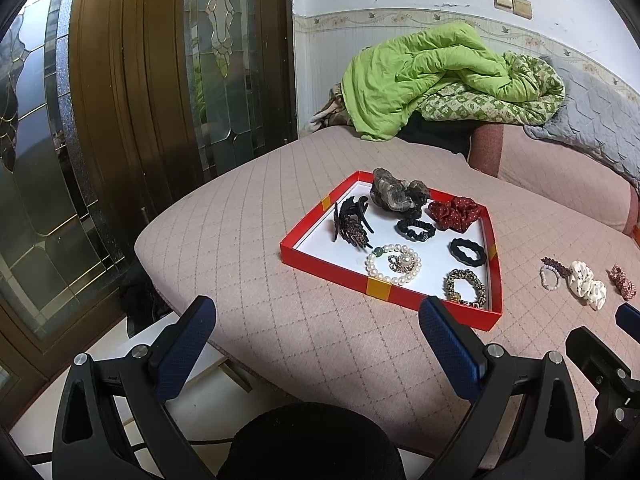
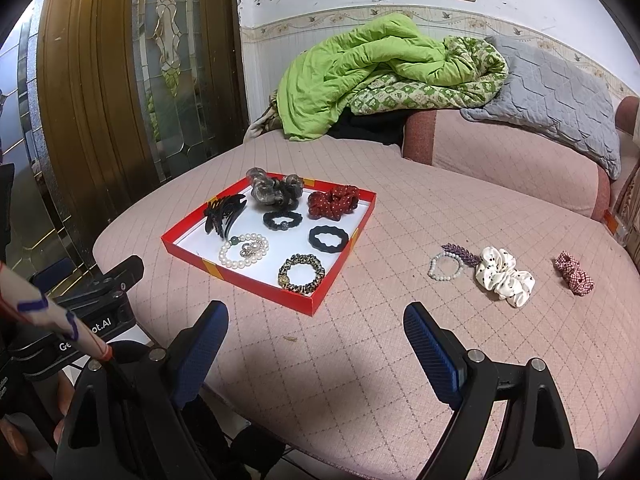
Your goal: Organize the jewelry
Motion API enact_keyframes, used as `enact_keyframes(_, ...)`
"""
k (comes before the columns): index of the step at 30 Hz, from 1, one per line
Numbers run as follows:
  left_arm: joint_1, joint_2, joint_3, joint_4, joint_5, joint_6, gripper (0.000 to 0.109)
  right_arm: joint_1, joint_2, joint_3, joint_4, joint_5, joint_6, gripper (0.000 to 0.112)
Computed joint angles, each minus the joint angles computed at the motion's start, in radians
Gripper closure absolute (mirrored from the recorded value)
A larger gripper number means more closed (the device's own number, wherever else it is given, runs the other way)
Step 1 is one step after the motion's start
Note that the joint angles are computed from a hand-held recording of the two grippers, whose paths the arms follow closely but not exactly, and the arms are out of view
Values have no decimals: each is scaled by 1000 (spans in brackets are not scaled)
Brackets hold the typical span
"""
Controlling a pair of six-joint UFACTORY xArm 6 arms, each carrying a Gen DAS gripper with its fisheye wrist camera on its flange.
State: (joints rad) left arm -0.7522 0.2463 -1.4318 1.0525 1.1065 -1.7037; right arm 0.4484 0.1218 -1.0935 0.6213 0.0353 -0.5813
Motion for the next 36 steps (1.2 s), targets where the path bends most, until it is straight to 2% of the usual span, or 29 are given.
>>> enact_keyframes(29, 6, -3, 7, -17, -10, 2, 7, -2, 0, -1, 32, 7, -33, 20)
enact_keyframes(34, 11, 10, -23, 5, 14, 30, 7, -2, 0, -2, 73, 6, -70, 20)
enact_keyframes(36, 9, 28, -59, 37, 56, 50, 7, -3, 1, -5, 87, 11, -77, 20)
